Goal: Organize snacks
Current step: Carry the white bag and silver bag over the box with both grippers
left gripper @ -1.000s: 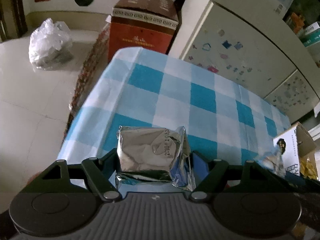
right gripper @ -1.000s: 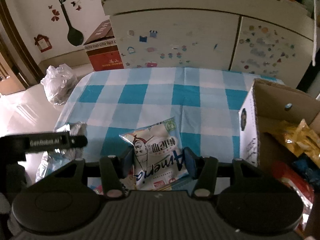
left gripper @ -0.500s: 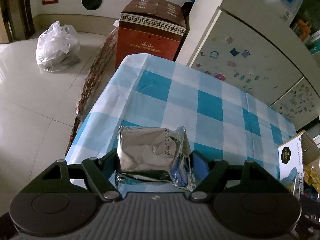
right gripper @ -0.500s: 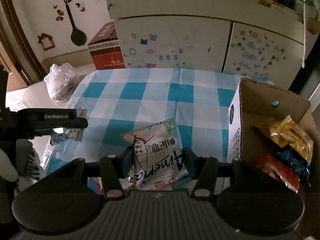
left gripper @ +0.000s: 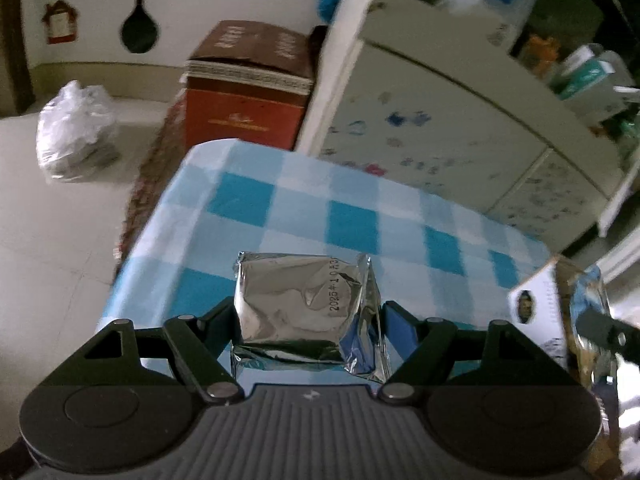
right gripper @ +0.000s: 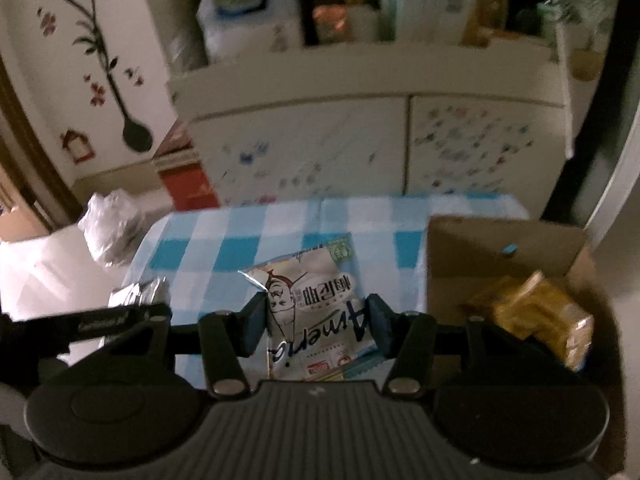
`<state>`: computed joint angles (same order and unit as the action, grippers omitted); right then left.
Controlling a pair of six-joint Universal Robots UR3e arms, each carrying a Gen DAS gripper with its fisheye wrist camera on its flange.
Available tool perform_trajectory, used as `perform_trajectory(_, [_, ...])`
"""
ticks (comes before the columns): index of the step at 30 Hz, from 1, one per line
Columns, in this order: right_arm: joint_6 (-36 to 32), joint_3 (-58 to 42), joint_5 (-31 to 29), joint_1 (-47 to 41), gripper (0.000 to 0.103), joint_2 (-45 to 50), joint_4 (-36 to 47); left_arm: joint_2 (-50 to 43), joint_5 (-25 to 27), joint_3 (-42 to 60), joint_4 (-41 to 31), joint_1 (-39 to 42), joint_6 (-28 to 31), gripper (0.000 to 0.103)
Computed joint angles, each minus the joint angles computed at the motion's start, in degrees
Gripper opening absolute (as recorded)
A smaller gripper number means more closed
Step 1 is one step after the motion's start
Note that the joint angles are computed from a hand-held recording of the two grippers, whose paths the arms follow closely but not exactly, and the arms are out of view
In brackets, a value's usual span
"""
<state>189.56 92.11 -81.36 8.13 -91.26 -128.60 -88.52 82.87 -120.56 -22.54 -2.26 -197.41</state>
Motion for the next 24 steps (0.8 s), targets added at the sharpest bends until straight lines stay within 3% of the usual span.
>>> perform_trajectory(14, [-0.4, 5.1, 3.4, -13.0, 0.054, -7.6, 0.2, -1.4, -4.5, 1.3, 4.4, -5.6, 3.7, 0.081])
perform_trajectory(24, [1.3, 7.1, -1.5, -16.1, 0.054, -10.1, 2.0, -4.4, -9.0, 4.3, 8.2, -10.3, 3.4, 0.081])
